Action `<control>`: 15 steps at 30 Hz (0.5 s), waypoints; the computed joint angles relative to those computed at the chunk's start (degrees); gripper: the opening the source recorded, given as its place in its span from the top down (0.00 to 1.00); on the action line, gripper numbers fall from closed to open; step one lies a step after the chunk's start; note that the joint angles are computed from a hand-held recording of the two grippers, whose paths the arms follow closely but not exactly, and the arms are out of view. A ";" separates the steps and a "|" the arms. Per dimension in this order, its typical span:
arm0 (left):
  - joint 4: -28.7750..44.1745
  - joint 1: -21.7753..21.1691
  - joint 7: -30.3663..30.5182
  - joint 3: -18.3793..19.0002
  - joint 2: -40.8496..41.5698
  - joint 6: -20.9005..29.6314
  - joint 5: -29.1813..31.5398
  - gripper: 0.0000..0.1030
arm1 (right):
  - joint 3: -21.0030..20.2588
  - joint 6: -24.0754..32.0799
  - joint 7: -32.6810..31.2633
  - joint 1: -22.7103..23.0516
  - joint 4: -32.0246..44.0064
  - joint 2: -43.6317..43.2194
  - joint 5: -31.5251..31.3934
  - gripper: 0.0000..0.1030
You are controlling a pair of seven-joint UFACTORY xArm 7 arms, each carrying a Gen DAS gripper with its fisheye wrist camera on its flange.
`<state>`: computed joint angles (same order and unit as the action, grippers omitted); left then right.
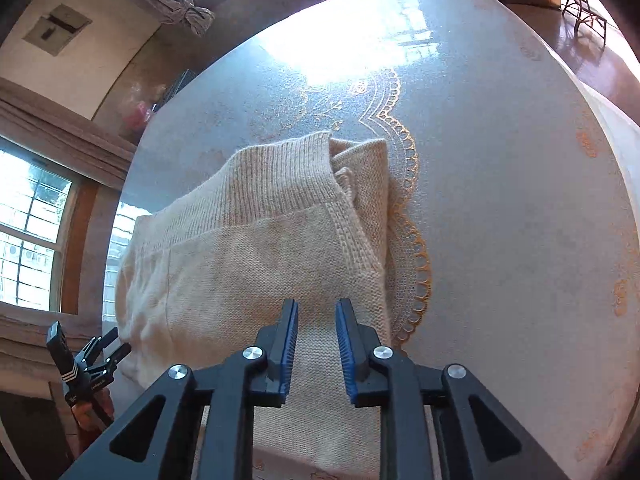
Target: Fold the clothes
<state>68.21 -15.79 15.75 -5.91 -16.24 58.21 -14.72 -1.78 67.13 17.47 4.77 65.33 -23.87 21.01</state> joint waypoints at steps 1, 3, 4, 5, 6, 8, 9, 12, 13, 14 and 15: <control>-0.10 0.19 -0.73 -0.29 -0.10 -0.16 0.76 0.22 | 0.24 1.88 -0.08 0.21 0.78 0.61 -0.72 0.80; -0.43 0.22 -0.94 -0.50 -0.35 0.84 1.98 0.22 | 1.01 5.58 -0.16 0.45 2.02 1.64 -2.66 0.80; -1.09 0.39 -1.22 -0.87 -0.73 1.52 3.50 0.22 | 1.89 7.31 0.11 0.29 1.75 1.45 -4.94 0.80; -1.94 0.58 -1.57 -1.35 -1.08 2.00 5.37 0.22 | 2.75 9.03 0.36 0.22 1.47 1.30 -7.18 0.80; -2.35 0.88 -1.82 -1.78 -1.00 3.29 6.67 0.22 | 3.29 10.07 0.60 0.23 1.02 1.08 -8.50 0.80; -3.41 0.44 -1.30 -0.15 -1.85 3.65 3.75 0.22 | 3.15 9.43 1.04 0.40 -0.42 0.09 -7.75 0.80; -3.71 0.50 -1.21 0.32 -2.54 3.20 2.74 0.22 | 2.99 8.22 1.29 0.50 -0.81 -0.82 -6.93 0.80; -4.43 0.83 -1.07 1.27 -4.58 2.42 0.79 0.22 | 2.20 6.05 1.39 1.31 -1.38 -2.91 -3.87 0.78; -4.78 0.92 -0.76 1.45 -5.49 2.47 0.70 0.22 | 2.07 5.73 1.41 1.57 -1.57 -3.68 -3.12 0.77; -5.34 1.03 -0.46 1.62 -6.45 2.17 0.64 0.22 | 2.26 5.15 1.83 1.51 -2.19 -5.01 -3.17 0.76; -5.39 1.28 -0.45 1.51 -6.90 2.18 1.25 0.22 | 2.02 4.81 2.26 1.46 -3.09 -6.44 -2.77 0.76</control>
